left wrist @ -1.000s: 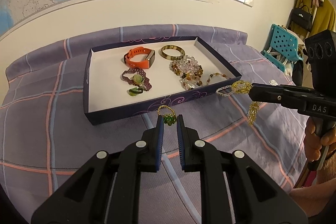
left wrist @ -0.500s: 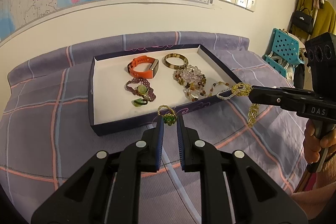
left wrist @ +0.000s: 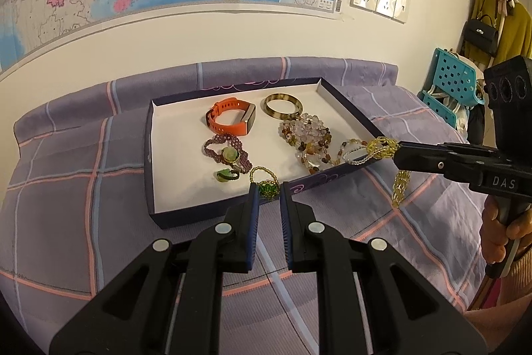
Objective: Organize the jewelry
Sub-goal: 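Carry the gold ring and yellow necklace over the box with both tools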
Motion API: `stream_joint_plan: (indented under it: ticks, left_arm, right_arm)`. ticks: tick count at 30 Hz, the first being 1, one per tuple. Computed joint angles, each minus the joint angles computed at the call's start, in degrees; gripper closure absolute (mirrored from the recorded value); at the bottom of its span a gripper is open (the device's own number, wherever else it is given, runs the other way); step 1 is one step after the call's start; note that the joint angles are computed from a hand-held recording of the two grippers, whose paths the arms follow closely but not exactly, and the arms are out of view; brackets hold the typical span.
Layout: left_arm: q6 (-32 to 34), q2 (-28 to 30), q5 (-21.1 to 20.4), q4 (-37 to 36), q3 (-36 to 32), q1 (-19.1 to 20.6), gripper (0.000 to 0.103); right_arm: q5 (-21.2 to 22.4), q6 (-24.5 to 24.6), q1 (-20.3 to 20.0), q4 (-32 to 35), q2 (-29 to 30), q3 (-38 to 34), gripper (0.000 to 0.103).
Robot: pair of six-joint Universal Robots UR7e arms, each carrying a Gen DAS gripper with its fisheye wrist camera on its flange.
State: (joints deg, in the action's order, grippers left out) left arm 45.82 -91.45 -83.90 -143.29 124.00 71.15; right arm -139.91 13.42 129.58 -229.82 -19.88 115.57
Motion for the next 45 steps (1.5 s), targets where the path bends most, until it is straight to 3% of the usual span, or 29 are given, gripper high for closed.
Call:
stream_joint_plan:
  ticks: [45]
  left_arm:
    - [-0.7, 2.6, 0.6, -1.9, -1.4, -0.7, 0.090]
  right_arm:
    - [0.6, -2.9, -1.7, -1.0, -1.2, -0.8, 0.095]
